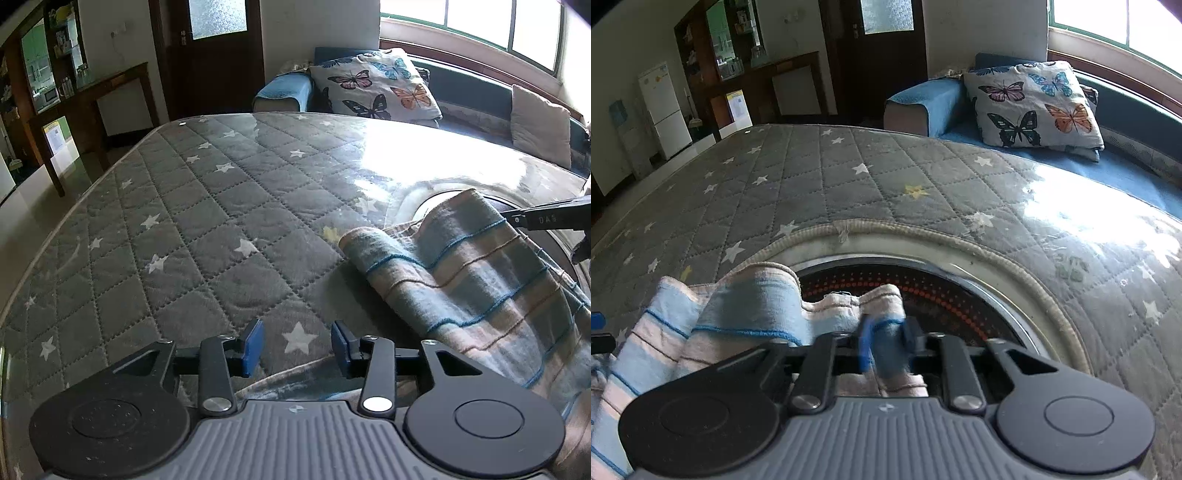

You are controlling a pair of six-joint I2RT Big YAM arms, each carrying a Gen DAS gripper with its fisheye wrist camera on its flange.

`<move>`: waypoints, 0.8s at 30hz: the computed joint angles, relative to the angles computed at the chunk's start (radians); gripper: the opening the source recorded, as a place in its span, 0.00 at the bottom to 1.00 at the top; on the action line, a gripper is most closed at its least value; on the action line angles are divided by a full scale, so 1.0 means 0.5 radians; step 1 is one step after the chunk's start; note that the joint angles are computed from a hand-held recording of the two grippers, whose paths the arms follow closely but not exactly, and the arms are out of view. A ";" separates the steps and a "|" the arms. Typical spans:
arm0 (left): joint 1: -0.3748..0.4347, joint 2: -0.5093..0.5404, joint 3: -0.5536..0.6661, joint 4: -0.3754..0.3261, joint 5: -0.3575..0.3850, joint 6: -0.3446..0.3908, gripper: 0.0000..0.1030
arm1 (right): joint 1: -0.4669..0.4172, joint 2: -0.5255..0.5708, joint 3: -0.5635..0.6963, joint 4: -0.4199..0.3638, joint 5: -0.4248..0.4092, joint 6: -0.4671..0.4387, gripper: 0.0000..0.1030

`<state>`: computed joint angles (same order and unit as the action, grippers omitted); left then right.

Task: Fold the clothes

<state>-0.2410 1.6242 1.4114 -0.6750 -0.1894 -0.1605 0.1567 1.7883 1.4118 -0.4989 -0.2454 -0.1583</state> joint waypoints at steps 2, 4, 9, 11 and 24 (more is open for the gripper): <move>-0.005 0.007 0.014 0.001 -0.004 0.006 0.44 | 0.003 -0.009 -0.011 0.017 0.029 0.016 0.04; -0.010 0.009 0.025 0.003 -0.010 0.007 0.45 | -0.008 -0.007 -0.002 0.008 0.000 0.026 0.04; -0.014 0.012 0.039 0.001 -0.021 0.007 0.49 | -0.020 0.007 0.013 0.016 -0.032 0.037 0.21; -0.014 0.018 0.041 -0.004 -0.023 0.010 0.51 | -0.013 0.009 0.011 0.021 -0.033 0.045 0.21; -0.018 0.075 0.087 -0.012 -0.045 -0.018 0.59 | -0.044 -0.178 -0.139 0.200 0.210 -0.014 0.03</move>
<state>-0.2501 1.6616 1.4547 -0.6811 -0.2118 -0.1696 0.1349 1.6991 1.3426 -0.3990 -0.1405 -0.1652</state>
